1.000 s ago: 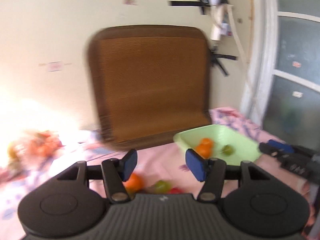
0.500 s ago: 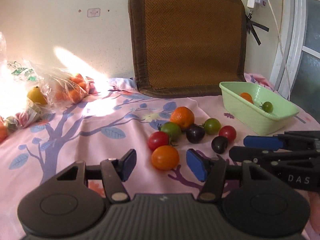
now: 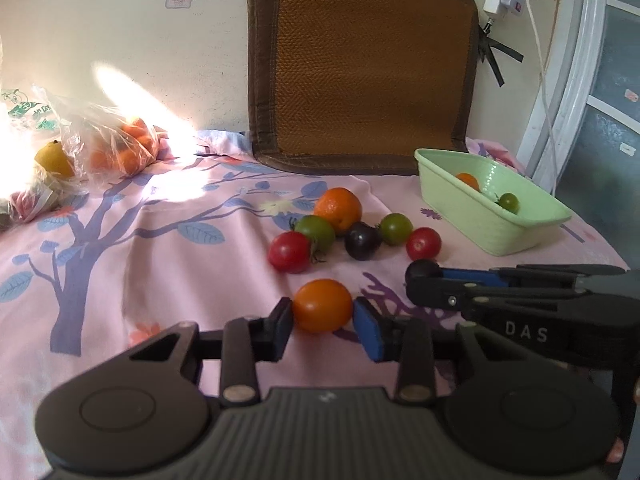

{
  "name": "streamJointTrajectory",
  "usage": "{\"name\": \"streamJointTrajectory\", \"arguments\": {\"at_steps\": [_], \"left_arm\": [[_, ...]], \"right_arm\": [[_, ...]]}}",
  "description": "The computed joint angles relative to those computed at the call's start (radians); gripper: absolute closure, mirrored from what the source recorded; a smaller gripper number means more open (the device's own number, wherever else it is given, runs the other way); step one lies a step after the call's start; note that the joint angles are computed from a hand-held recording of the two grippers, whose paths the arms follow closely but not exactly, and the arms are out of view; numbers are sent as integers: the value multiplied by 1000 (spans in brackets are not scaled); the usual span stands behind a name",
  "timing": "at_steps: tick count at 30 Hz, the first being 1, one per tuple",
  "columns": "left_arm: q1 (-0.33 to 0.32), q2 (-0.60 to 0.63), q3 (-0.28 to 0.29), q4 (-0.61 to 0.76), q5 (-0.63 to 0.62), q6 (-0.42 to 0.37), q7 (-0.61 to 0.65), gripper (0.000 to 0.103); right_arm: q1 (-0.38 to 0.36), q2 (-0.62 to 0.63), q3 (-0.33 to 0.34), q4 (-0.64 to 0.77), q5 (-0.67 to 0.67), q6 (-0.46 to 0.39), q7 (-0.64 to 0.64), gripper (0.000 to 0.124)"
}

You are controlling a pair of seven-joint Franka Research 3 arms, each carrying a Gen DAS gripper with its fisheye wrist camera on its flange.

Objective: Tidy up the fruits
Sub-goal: 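Grasp an orange cherry tomato with the left tool while the right tool grasps a dark purple tomato, then carry both tomatoes over the green bowl and release them from both tools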

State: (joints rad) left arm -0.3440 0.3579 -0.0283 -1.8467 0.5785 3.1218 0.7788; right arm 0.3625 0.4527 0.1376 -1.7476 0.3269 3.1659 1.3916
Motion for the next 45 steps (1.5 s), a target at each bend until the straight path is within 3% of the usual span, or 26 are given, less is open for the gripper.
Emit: {"name": "streamJointTrajectory", "arguments": {"at_steps": [5, 6, 7, 8, 10, 15, 21, 24, 29, 35, 45], "left_arm": [[16, -50, -29, -94, -19, 59, 21, 69], [-19, -52, 8, -99, 0, 66, 6, 69], [-76, -52, 70, -97, 30, 68, -24, 69], [-102, -51, 98, -93, 47, 65, -40, 69], [-107, -48, 103, -85, 61, 57, -53, 68], [-126, -46, 130, -81, 113, 58, -108, 68], [-142, -40, 145, -58, 188, 32, -168, 59], [-129, -38, 133, -50, 226, 25, -197, 59], [-112, -36, 121, -45, 268, 29, -243, 69], [-96, -36, 108, -43, 300, 37, -270, 69], [-80, -37, 89, -42, 300, 29, -266, 69]], "right_arm": [[-135, -101, 153, -176, 58, 93, -37, 99], [-153, -113, 172, -197, 65, 100, -37, 99], [-140, -123, 156, -212, 66, 107, -31, 99], [-129, -129, 142, -221, 64, 111, -26, 99], [-173, -126, 189, -230, 61, 127, -24, 99], [-65, -127, 76, -230, 33, 139, -1, 98], [-73, -127, 81, -236, 8, 147, 17, 98], [-45, -127, 51, -236, 1, 149, 21, 97], [12, -130, -8, -240, 0, 159, 26, 98], [96, -129, -86, -254, 18, 209, 6, 99], [86, -124, -72, -245, 26, 196, -30, 99]]}}
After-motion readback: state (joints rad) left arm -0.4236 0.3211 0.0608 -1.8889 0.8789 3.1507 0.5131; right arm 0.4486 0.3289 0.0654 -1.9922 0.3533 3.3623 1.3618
